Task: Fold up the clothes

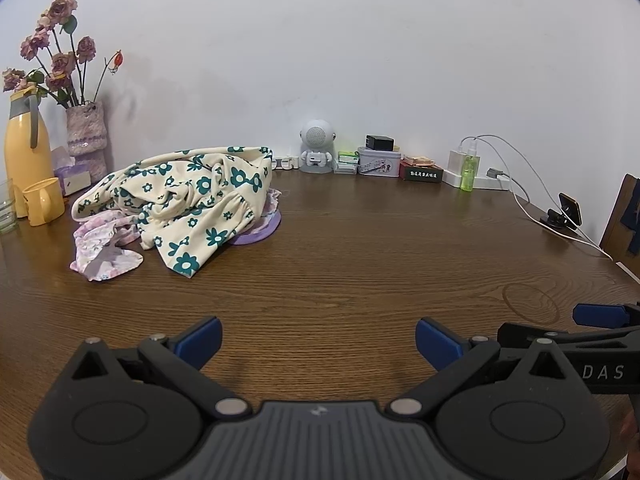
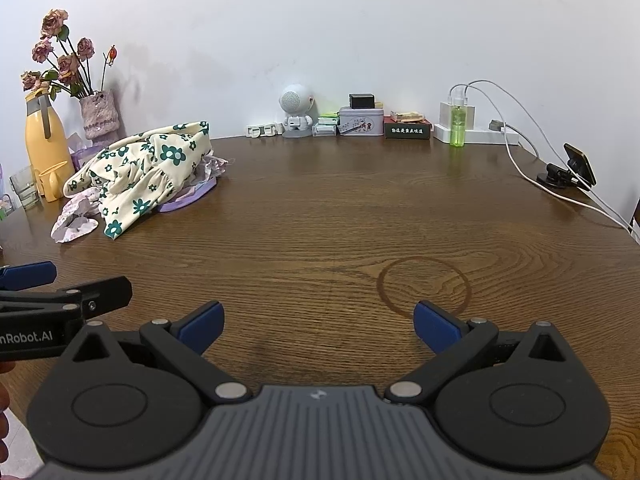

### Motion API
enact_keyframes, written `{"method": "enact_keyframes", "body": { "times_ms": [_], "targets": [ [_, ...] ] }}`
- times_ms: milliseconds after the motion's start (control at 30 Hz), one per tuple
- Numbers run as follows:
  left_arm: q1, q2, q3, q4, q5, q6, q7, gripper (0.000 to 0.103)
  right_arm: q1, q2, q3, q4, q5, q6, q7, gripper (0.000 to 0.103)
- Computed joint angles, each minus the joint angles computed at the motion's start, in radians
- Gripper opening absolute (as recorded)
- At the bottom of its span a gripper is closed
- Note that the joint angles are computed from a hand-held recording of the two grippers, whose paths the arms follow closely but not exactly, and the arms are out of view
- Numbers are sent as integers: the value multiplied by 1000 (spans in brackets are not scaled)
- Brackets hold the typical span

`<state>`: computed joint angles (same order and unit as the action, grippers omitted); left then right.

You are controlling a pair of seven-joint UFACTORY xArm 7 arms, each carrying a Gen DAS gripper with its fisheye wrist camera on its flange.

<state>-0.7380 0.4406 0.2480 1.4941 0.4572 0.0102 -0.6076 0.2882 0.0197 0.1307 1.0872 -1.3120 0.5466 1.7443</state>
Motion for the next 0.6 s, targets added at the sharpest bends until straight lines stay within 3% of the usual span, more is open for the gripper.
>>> {"method": "enact_keyframes", "body": {
  "times_ms": [600],
  "targets": [
    [-9,2,12,0,8,4,-16,103,1,1,-1,-2,11,-8,-9,103]
  ]
}}
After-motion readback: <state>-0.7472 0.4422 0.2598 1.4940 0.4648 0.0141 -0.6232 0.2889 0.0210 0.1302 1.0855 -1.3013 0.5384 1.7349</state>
